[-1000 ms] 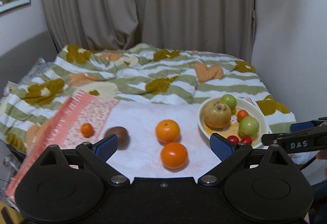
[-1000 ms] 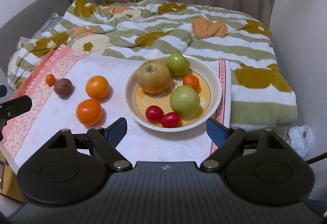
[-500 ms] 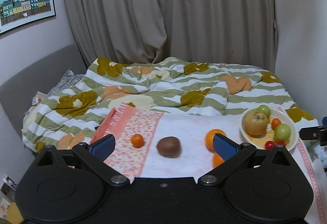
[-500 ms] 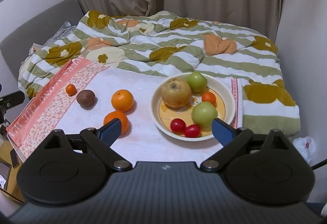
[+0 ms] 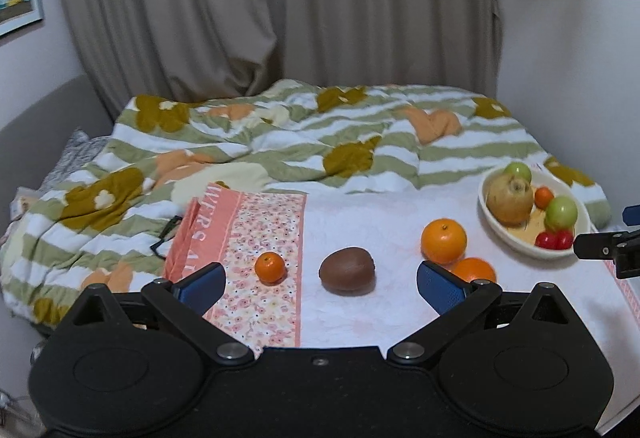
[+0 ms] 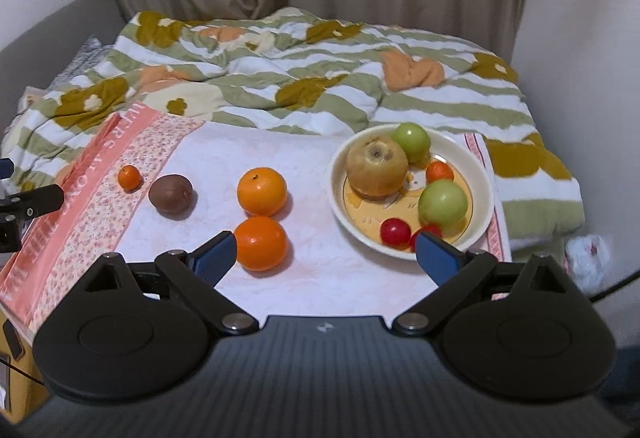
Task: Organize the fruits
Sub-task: 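Move the left tool toward the brown kiwi and the right tool toward an orange, then grasp the brown kiwi with the left tool while the right tool grasps the orange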
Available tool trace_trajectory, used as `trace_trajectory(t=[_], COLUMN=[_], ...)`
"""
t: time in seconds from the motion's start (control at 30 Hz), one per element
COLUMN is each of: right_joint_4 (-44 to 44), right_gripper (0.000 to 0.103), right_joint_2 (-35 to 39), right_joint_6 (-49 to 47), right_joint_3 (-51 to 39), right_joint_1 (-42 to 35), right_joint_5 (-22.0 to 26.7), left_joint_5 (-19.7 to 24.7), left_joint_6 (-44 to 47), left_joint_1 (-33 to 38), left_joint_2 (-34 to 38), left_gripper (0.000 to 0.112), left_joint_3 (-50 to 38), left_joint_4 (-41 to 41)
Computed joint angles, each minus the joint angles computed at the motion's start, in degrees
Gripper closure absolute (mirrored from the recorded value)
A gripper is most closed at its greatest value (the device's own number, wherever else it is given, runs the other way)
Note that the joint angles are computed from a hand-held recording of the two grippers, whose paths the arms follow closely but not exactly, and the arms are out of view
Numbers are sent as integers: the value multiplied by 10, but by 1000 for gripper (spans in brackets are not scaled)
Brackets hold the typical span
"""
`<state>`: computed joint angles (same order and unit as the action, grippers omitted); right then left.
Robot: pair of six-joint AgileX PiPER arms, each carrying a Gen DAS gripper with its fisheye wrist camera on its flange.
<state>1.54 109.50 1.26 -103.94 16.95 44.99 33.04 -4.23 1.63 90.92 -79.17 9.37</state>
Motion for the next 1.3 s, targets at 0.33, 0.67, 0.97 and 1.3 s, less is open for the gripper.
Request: trace_trajectory(t=[0.33, 0.67, 0.97, 1.3], right_joint_4=[-90, -124, -106, -91], right_gripper=[0, 0, 0, 0], right_joint_2=[78, 137, 197, 233], right_joint_6=[177, 249, 248, 234], right_joint_3=[-78, -111, -175, -216], right_joint_1=[68, 92, 87, 81], right_joint_5=[44, 40, 68, 78], left_joint_5=[50, 137, 211, 278], left_joint_6=[354, 475, 430, 344], left_joint_1=[109, 131, 116, 107], left_joint_2=[132, 289, 392, 466], left_gripper=[9, 11, 18, 33], left_joint_3=[-118, -281, -402, -514], left_joint_4=[-294, -383, -364, -350])
